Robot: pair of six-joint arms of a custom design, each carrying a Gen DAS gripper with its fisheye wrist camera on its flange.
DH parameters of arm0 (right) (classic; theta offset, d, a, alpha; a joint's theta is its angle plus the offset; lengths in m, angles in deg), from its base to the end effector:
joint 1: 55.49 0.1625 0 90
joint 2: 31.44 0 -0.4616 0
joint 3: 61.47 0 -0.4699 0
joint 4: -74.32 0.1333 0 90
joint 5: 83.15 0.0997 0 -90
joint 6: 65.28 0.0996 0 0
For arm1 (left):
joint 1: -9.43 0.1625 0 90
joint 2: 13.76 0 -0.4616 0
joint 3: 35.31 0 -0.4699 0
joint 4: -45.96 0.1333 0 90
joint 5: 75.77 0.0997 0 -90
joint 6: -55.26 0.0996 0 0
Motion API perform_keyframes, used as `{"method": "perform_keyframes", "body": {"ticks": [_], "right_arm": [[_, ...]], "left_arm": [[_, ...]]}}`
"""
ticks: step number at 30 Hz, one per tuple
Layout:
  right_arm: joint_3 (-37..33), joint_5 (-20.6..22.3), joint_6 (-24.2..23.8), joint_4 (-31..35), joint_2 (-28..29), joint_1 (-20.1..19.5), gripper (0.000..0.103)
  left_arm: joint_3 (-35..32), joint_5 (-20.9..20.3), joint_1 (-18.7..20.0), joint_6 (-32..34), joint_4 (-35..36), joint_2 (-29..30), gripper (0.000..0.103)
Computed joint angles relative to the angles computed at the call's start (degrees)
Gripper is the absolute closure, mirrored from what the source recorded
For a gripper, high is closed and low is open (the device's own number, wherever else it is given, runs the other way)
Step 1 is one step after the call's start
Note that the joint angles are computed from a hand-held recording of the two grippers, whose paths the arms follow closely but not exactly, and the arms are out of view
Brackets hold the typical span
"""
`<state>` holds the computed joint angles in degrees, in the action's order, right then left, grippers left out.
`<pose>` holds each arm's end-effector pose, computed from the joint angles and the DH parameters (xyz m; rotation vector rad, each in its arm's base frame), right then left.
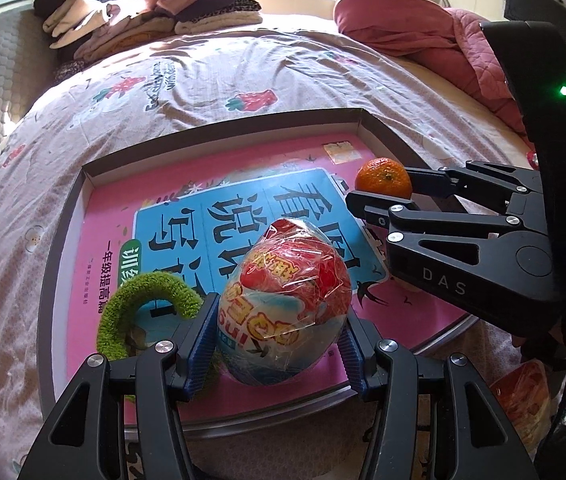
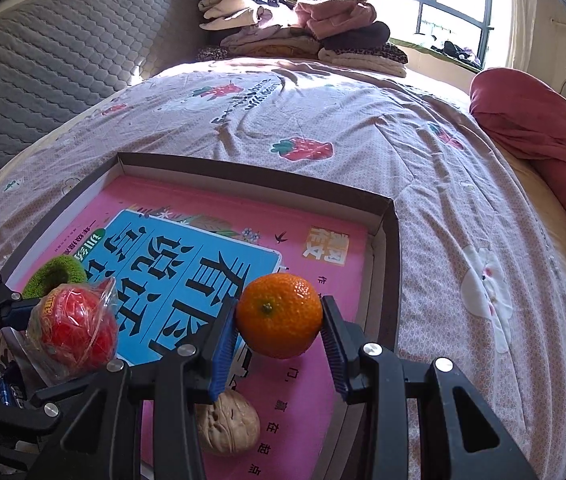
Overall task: Organize objects
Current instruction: 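Carry the candy egg and orange over the tray with both tools, then open the right tool to drop the orange while the left tool releases the candy egg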
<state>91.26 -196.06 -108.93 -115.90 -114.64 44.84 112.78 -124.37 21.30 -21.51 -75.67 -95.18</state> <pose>0.1560 -0.3289 0.1526 1.0362 -2.3485 0.5249 -0.2464 -0.2553 0.0690 0.3033 2.3093 -0.6944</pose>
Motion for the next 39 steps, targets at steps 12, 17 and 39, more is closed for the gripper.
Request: {"method": "perform_keyframes", "body": {"ticks": [12, 17, 39], "right_arm": [[-0.2, -0.7, 0.7, 1.5, 0.3, 0.1, 0.062], [-0.2, -0.5, 1.2, 2.2, -0.4, 0.1, 0.062], [0.0, 2.0, 2.3, 3.1, -5.0, 0.7, 0.062]], "left_arm": [[-0.1, -0.6, 0.6, 0.3, -0.3, 0.3, 0.047], [-0.3, -1.0, 0.7, 0.1, -0.2, 0.3, 0.047], [-0.9, -1.9, 0.7, -0.6, -0.2, -0.4, 0.041]]}}
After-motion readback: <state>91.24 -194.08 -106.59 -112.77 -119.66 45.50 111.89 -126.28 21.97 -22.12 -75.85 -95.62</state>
